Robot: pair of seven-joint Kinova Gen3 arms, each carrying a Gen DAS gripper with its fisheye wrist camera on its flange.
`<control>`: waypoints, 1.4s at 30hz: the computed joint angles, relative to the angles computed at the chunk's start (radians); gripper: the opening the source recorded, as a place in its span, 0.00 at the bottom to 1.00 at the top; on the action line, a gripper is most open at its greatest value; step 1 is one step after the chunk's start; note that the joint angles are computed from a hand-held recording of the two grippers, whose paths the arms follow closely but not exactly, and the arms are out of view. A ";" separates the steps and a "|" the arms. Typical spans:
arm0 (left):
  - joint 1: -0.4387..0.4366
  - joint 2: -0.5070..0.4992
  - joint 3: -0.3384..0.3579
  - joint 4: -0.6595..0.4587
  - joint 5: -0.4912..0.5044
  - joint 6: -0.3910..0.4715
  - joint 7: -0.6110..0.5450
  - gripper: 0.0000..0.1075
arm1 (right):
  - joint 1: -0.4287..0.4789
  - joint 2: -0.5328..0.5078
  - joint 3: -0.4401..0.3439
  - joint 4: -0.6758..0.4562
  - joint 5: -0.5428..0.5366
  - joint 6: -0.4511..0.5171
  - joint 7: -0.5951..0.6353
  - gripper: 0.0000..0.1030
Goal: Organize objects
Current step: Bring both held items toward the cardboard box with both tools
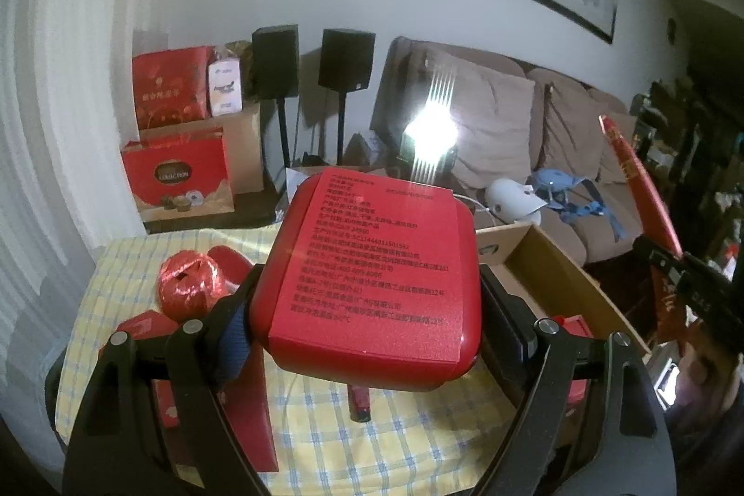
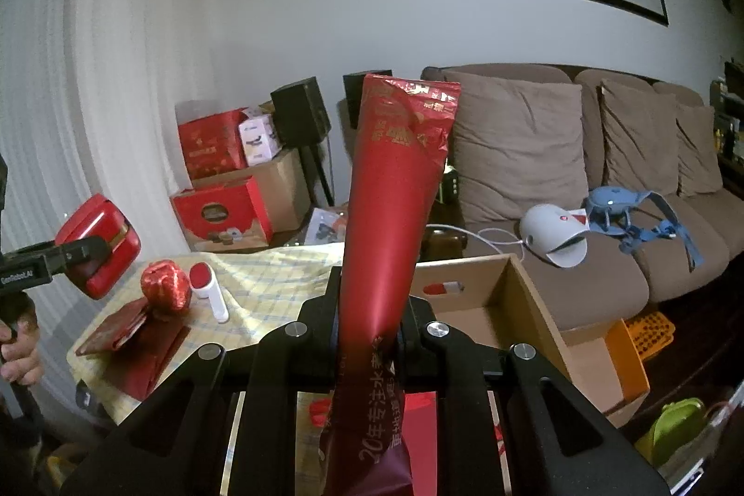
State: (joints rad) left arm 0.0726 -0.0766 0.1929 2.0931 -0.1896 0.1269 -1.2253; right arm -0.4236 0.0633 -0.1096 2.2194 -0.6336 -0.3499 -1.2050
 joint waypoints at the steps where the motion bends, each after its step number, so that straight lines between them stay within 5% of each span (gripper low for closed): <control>1: 0.010 0.001 -0.009 -0.002 0.006 -0.003 -0.006 0.77 | 0.001 -0.001 0.001 0.001 0.001 0.000 0.000 0.15; 20: 0.090 0.016 -0.041 -0.024 0.116 -0.017 -0.122 0.77 | 0.001 -0.001 0.012 -0.002 -0.114 -0.004 0.118 0.15; 24: 0.077 0.020 -0.018 -0.032 0.098 -0.021 -0.109 0.77 | -0.021 0.003 0.015 -0.008 -0.227 -0.026 0.234 0.15; 42: 0.126 0.049 -0.012 -0.085 0.056 -0.018 -0.087 0.77 | 0.008 -0.007 0.005 0.000 -0.258 -0.034 0.258 0.15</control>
State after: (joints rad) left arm 0.1990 -0.0272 0.1813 2.0083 -0.1335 0.1093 -1.3120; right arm -0.4157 0.0559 -0.1047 2.2198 -0.8914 -0.3838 -0.9471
